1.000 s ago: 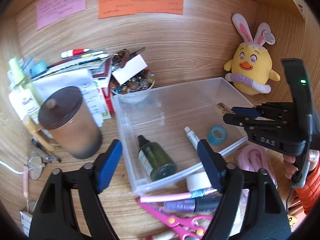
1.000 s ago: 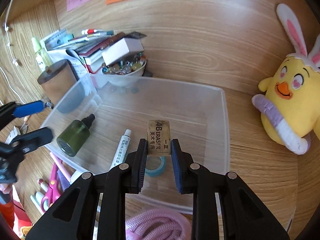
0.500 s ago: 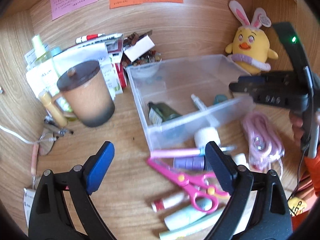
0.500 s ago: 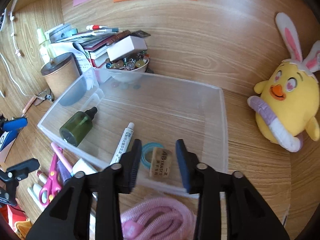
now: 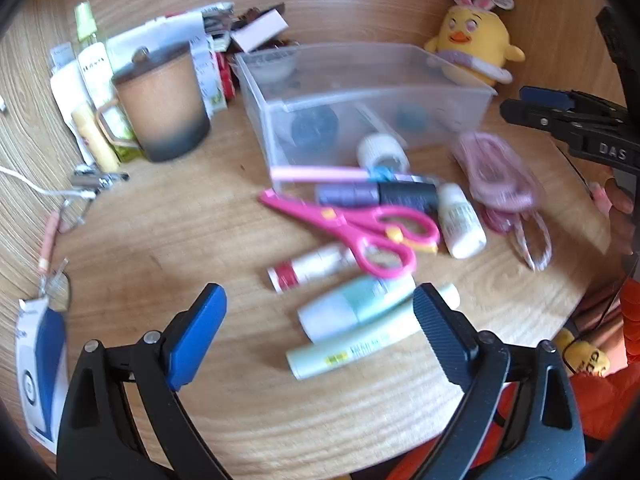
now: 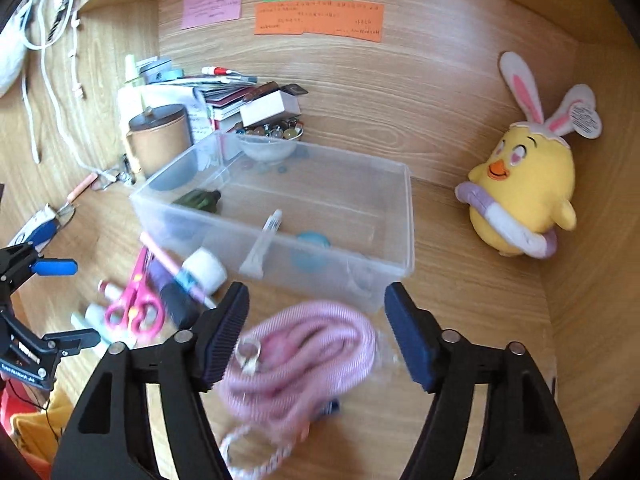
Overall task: Organize objects
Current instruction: 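Move the left gripper to the long white stick and grasp it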
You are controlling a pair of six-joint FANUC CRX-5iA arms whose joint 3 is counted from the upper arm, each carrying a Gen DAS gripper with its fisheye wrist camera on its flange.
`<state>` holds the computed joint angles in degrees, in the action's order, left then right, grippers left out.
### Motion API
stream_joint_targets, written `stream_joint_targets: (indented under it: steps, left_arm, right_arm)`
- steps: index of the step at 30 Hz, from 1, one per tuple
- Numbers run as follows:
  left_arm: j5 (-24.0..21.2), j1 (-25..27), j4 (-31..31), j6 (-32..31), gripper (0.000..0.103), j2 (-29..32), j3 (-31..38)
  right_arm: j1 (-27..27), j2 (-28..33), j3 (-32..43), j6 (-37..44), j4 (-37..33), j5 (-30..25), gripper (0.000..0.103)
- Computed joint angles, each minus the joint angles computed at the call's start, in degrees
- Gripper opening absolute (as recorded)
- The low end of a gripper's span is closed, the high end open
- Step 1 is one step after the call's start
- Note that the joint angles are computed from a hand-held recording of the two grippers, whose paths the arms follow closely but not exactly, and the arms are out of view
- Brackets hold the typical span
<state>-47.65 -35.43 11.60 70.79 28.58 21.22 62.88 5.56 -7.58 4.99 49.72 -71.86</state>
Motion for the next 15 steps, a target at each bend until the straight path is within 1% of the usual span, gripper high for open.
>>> stream_joint_targets:
  steps: [6,7,8,10,11,13,15]
  left_arm:
    - [-2.18,-0.12,0.88,-0.3,0.097,0.73,-0.99]
    - [-1.06,-0.32,0.21,0.07,0.097,0.21,-1.68]
    - [-0.85,-0.43,-0.11,0.19,0.097,-0.07,-1.98]
    - [-0.25,-0.17,1.94,-1.02,0.096,-0.71,-3.43]
    - [0.32,-0.07,2.83,-1.27,0.094,-1.15,-4.33]
    - [0.6,-0.13,2.76,-1.1,0.087,-1.67,-4.98]
    - [0.59,-0.51,1.3,-0.4,0.075,-2.46,-5.39]
  right_arm:
    - [3.75,-1.81,-2.76,-4.22,-1.08,-1.59,0.07]
    - [4.25,-2.01,-3.12,-4.79,-1.32,-1.99,0.07]
    - [4.78,-2.14,-3.44,-5.52,-1.62,-2.59,0.07]
    - [5.48,-2.64,-4.16,-6.85,-2.49,-2.84,0.07]
    - [5.75,-3.13,-4.77,-7.59,-3.21,-2.43,0.07]
    - [6.32,-3.83,-5.87,-8.92,-4.02,-1.88,0.07]
    - [6.93,-4.46,-6.99,-10.18,-4.62,-1.33,0.07]
